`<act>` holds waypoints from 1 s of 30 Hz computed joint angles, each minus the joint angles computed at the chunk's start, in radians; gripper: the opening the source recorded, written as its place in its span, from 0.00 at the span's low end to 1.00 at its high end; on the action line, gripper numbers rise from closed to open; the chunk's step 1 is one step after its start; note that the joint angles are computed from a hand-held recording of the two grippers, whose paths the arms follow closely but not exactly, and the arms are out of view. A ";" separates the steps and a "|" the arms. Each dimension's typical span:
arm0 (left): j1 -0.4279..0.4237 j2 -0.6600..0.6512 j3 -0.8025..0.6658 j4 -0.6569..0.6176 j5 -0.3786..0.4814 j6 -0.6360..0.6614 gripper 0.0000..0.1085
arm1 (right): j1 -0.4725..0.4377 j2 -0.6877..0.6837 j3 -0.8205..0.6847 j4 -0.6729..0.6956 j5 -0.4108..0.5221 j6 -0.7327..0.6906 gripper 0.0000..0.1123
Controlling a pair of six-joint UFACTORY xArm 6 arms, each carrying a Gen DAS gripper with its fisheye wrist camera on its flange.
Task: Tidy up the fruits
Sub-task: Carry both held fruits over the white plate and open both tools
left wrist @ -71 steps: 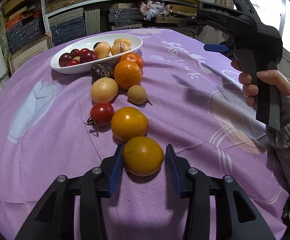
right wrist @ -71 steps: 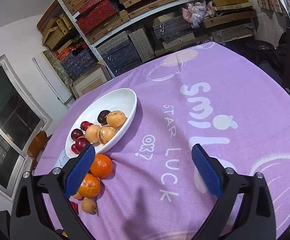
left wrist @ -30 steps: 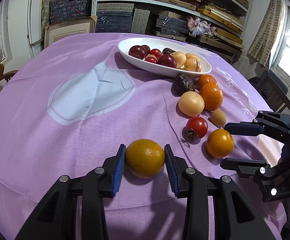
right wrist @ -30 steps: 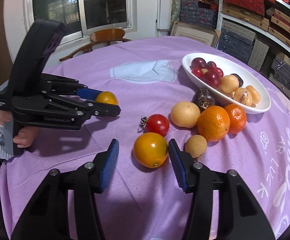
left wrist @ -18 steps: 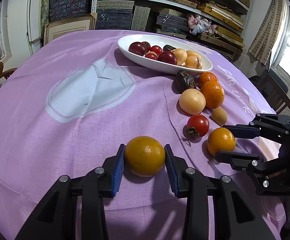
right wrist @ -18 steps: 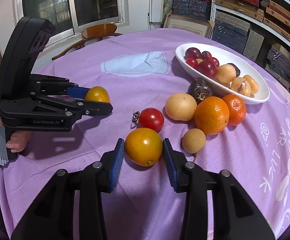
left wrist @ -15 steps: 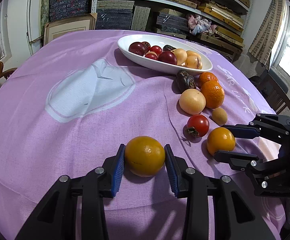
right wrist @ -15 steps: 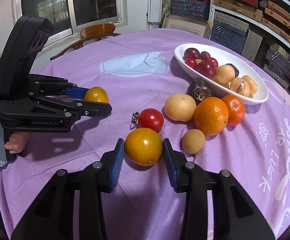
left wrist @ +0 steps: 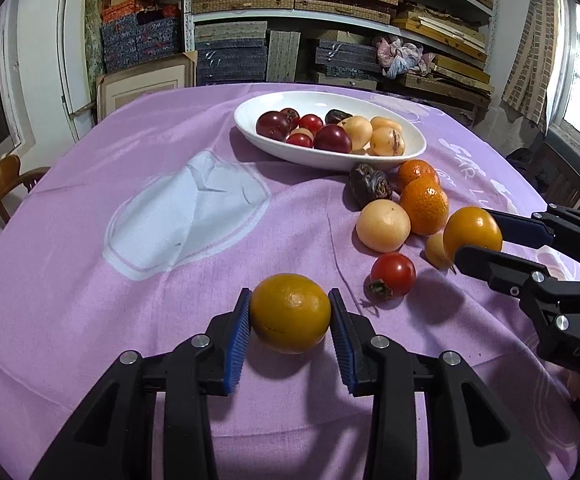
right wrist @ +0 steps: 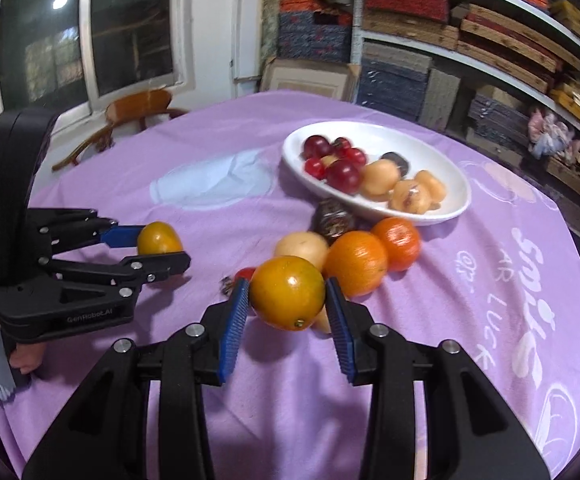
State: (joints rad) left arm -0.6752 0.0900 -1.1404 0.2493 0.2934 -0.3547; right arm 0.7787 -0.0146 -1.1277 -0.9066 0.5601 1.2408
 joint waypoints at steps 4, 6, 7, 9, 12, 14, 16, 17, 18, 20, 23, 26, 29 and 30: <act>-0.006 0.077 -0.143 0.002 0.041 0.023 0.35 | -0.027 -0.029 0.006 -0.030 0.026 0.064 0.34; -0.008 0.134 -0.247 -0.029 0.063 0.052 0.35 | -0.057 -0.035 -0.011 -0.005 0.035 0.055 0.34; -0.009 0.174 -0.318 -0.043 0.079 0.062 0.35 | -0.076 -0.035 -0.026 0.013 0.039 0.046 0.34; -0.011 0.254 -0.450 -0.062 0.110 0.072 0.35 | -0.114 -0.016 -0.081 0.038 0.072 0.023 0.34; -0.010 0.393 -0.666 -0.093 0.184 0.069 0.35 | -0.174 0.048 -0.177 0.082 0.091 -0.023 0.34; -0.008 0.483 -0.804 -0.127 0.252 0.070 0.35 | -0.209 0.097 -0.228 0.096 0.085 -0.021 0.34; -0.003 0.570 -0.942 -0.138 0.324 0.060 0.35 | -0.241 0.152 -0.277 0.131 0.065 -0.036 0.34; -0.002 0.604 -0.993 -0.133 0.350 0.055 0.35 | -0.255 0.181 -0.304 0.159 0.054 -0.053 0.34; -0.002 0.639 -1.046 -0.123 0.375 0.050 0.35 | -0.267 0.216 -0.339 0.188 0.052 -0.078 0.34; 0.000 0.702 -1.145 -0.111 0.424 0.049 0.35 | -0.281 0.269 -0.393 0.221 0.056 -0.114 0.34; 0.007 0.767 -1.245 -0.111 0.473 0.060 0.35 | -0.293 0.334 -0.466 0.259 0.074 -0.163 0.34; 0.011 0.814 -1.315 -0.105 0.505 0.063 0.36 | -0.295 0.374 -0.510 0.275 0.089 -0.195 0.34; 0.014 0.825 -1.328 -0.095 0.510 0.055 0.36 | -0.285 0.392 -0.530 0.263 0.108 -0.200 0.40; 0.016 0.825 -1.328 -0.101 0.512 0.056 0.36 | -0.283 0.387 -0.524 0.250 0.108 -0.190 0.40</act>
